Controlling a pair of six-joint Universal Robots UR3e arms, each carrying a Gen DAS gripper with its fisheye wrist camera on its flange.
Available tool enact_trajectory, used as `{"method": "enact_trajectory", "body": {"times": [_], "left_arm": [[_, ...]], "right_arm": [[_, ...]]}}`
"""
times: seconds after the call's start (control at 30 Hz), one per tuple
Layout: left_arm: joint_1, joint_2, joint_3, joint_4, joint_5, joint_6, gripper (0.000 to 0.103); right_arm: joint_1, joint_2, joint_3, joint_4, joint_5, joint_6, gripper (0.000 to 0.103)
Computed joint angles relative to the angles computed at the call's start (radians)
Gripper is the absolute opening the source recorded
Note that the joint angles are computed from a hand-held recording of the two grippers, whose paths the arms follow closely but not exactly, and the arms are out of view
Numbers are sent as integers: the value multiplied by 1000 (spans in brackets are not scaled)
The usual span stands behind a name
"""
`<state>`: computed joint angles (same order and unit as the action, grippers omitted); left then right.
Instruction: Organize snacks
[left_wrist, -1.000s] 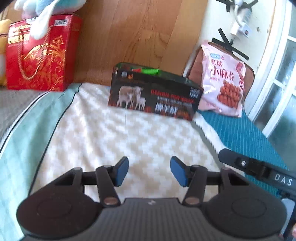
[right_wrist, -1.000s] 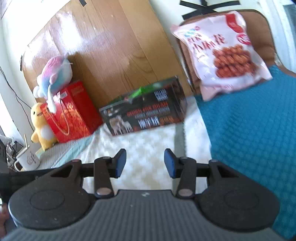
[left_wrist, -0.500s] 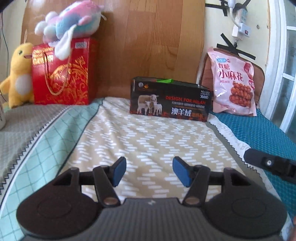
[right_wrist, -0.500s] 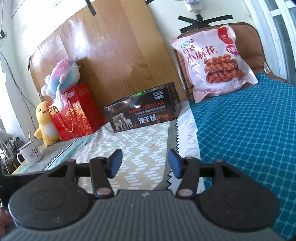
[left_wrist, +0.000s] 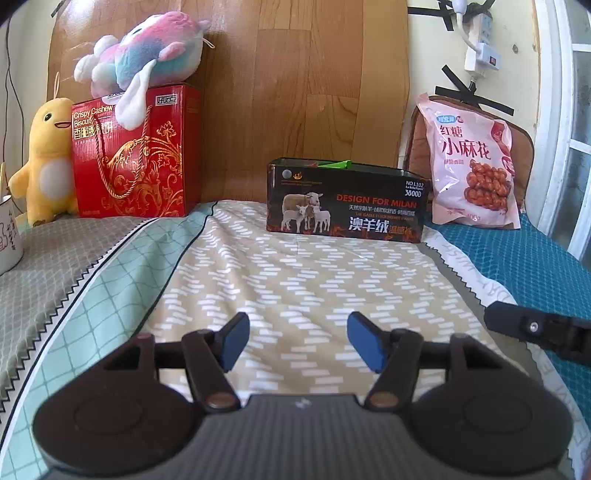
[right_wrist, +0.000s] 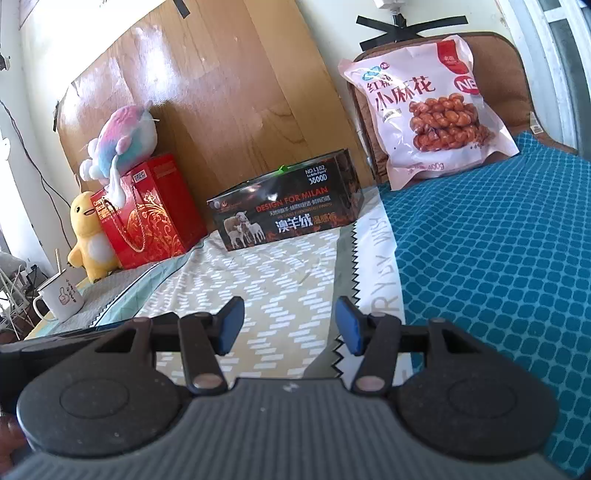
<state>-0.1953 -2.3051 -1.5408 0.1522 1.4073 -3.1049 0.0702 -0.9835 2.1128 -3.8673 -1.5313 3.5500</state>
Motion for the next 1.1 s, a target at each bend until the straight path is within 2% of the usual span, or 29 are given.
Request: {"method": "enact_trajectory", "body": {"times": [0.13,0.23,0.3,0.4,0.57,0.63,0.7,0.77,0.8,0.93,1.03,1.1], "left_arm": [[-3,-3,8,-7,4,10,63],[-4,-2,7,-5,10,9,69],[-2,-2,1,11,10,8,76],[-6,-1,-4,22,14,14,76],[-3,-1,-5,24,9,14,77],[-3,0,-15,43,11,12,83],[-2,0,-28,76,7,15,96],[2,0,-53,128,-10,22,101],[3,1,-59,144,-15,25,103],[10,3,-63,142,-50,36,103],[31,5,-82,172,-100,20,103],[20,0,-94,221,-57,-6,103]], "right_arm": [[-2,3,13,-32,7,6,58],[-2,4,16,-44,9,10,64],[-3,5,16,-48,13,10,64],[-4,9,21,-67,16,12,65],[-7,10,34,-101,24,19,74],[-3,10,37,-110,13,29,77],[-8,8,44,-119,15,41,83],[-33,-2,57,-117,56,64,93],[-45,-5,63,-116,75,76,94],[-99,-11,86,-113,132,149,97],[-105,-11,93,-115,109,202,100],[-92,-5,90,-126,68,220,102]]}}
